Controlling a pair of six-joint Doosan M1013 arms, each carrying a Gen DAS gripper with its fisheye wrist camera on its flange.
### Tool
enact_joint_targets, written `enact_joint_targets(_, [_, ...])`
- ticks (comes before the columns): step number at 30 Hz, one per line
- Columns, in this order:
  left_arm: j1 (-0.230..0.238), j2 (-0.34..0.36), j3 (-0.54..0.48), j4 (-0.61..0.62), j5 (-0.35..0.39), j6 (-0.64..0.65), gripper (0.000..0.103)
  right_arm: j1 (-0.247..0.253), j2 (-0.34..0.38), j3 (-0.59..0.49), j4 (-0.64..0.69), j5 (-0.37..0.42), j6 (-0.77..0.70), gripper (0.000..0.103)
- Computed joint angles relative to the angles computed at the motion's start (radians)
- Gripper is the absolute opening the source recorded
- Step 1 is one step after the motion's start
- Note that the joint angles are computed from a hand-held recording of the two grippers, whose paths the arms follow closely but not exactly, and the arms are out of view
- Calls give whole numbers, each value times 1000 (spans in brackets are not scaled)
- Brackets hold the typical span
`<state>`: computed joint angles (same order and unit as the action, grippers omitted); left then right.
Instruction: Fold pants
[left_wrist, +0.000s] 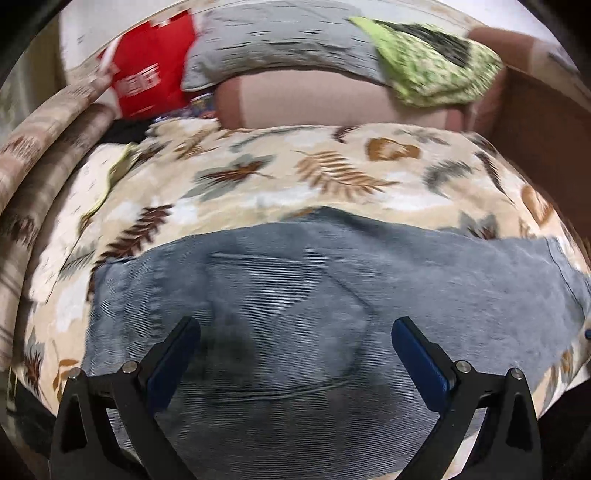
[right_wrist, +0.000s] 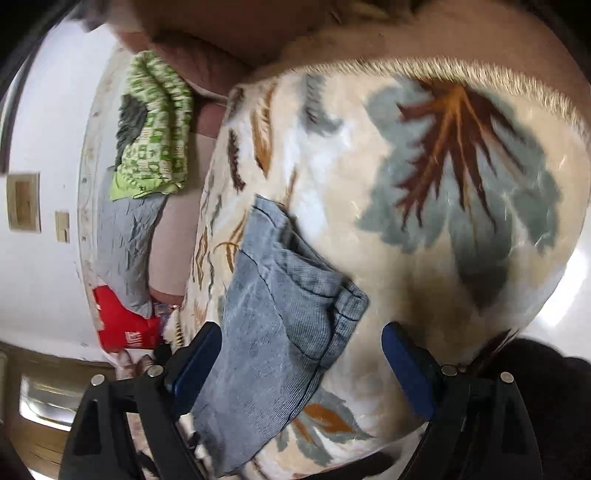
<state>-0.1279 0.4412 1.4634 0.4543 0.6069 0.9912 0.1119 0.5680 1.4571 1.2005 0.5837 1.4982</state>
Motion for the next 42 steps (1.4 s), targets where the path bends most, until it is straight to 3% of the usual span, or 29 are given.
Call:
enact_joint_targets(3, [-25, 10, -17, -21, 12, 48, 103, -2, 24, -21, 57, 37, -43, 91])
enact_joint_targets(8, [-68, 29, -50, -43, 31, 117, 103, -2, 38, -36, 104, 14, -42, 89])
enact_joint_targets(9, [-74, 34, -59, -51, 37, 125, 103, -1, 38, -42, 75, 8, -39, 75])
enact_joint_targets(10, [-82, 41, -71, -57, 43, 130, 103, 1, 37, -48, 20, -1, -13, 40])
enact_joint_targets(11, [-91, 48, -85, -71, 46, 143, 103, 2, 38, -54, -26, -5, 16, 31])
enact_joint_targets(16, [-136, 81, -139, -61, 18, 164, 103, 19, 6, -47, -162, -67, 24, 30])
enact_joint_targets(17, [-143, 93, -152, -57, 22, 166, 103, 31, -7, -45, -242, -109, 51, 30])
enact_joint_targets(19, [-156, 145, -213, -72, 122, 200, 103, 55, -24, -46, -470, -182, 179, 30])
enact_joint_targets(21, [-165, 195, -267, -79, 237, 235, 103, 54, -5, -70, -560, -126, 262, 37])
enact_joint_targets(22, [-165, 199, -269, -82, 244, 231, 103, 43, 18, -90, -527, -54, 270, 39])
enact_joint_targets(23, [-163, 187, -254, -82, 217, 205, 103, 30, 21, -84, -441, -34, 227, 40])
enact_joint_targets(25, [-157, 163, -235, -117, 168, 193, 103, 13, -1, -32, -217, -71, 58, 77])
enact_joint_targets(26, [-156, 155, -231, -125, 146, 191, 103, 9, -6, -19, -135, -74, -3, 81])
enact_joint_targets(28, [-162, 147, -232, -90, 127, 169, 103, 8, -7, -17, -97, -70, -22, 83])
enact_joint_targets(30, [-164, 145, -229, -93, 117, 164, 103, 8, 8, -43, -66, -10, -54, 83])
enact_joint_targets(34, [-162, 160, -241, -140, 152, 187, 103, 18, 13, -48, 17, 25, -108, 83])
enact_joint_targets(37, [-159, 163, -242, -166, 157, 206, 103, 25, 30, -66, -70, 31, 11, 82])
enact_joint_targets(42, [-152, 161, -247, -193, 140, 213, 103, 24, 25, -61, -85, -3, 73, 82])
